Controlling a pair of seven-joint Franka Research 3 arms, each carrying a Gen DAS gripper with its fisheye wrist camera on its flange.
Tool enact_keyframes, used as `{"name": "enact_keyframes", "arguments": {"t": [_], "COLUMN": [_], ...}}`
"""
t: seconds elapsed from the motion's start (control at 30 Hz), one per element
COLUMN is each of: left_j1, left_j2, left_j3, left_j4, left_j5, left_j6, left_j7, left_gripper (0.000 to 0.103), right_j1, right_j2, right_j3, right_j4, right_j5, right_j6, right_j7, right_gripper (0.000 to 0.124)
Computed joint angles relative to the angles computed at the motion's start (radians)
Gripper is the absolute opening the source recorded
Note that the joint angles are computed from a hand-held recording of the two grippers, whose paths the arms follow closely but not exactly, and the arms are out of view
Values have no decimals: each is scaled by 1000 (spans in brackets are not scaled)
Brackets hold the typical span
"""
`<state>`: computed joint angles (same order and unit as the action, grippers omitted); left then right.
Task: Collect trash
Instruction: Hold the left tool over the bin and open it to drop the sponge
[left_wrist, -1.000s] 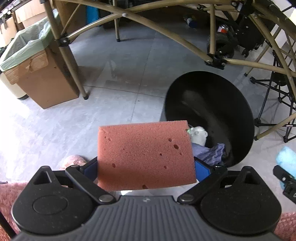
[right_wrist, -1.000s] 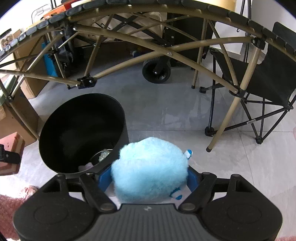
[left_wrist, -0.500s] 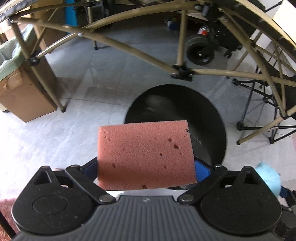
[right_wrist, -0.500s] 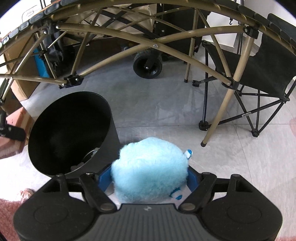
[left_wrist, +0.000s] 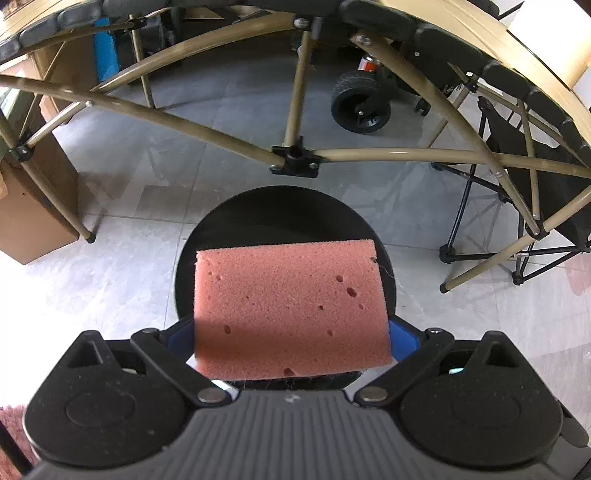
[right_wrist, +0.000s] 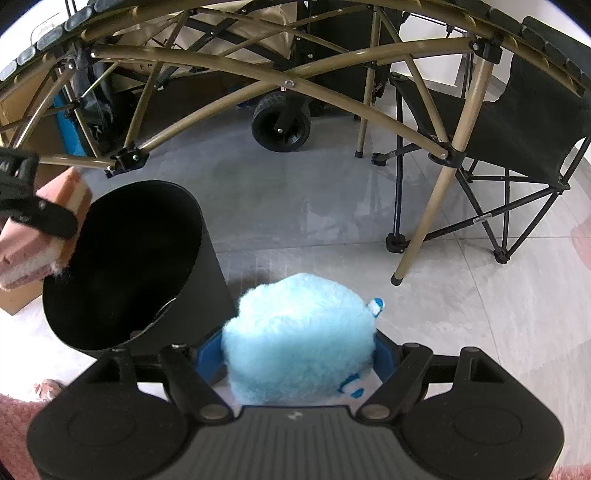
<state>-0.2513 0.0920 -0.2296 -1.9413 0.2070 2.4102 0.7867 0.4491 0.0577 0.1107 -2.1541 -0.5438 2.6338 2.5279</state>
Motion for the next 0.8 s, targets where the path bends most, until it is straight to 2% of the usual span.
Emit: {"name": "enact_keyframes", "arguments": {"t": [0.47, 0.8], "left_j1": [-30, -37], "left_j2": [74, 79], "left_j3": [-6, -2], "left_j4": [79, 85], "left_j5": [44, 73], "left_j6": [-34, -50], "left_j7": [-32, -48], "left_gripper": [100, 101], "right_j1": [-8, -7], "right_j2": [-6, -5], "right_j3": [0, 0], "right_j4": [-14, -13], "right_j5": [-1, 1], "right_j6": [-7, -4], "right_j7": [12, 11], "right_gripper": [78, 78]}}
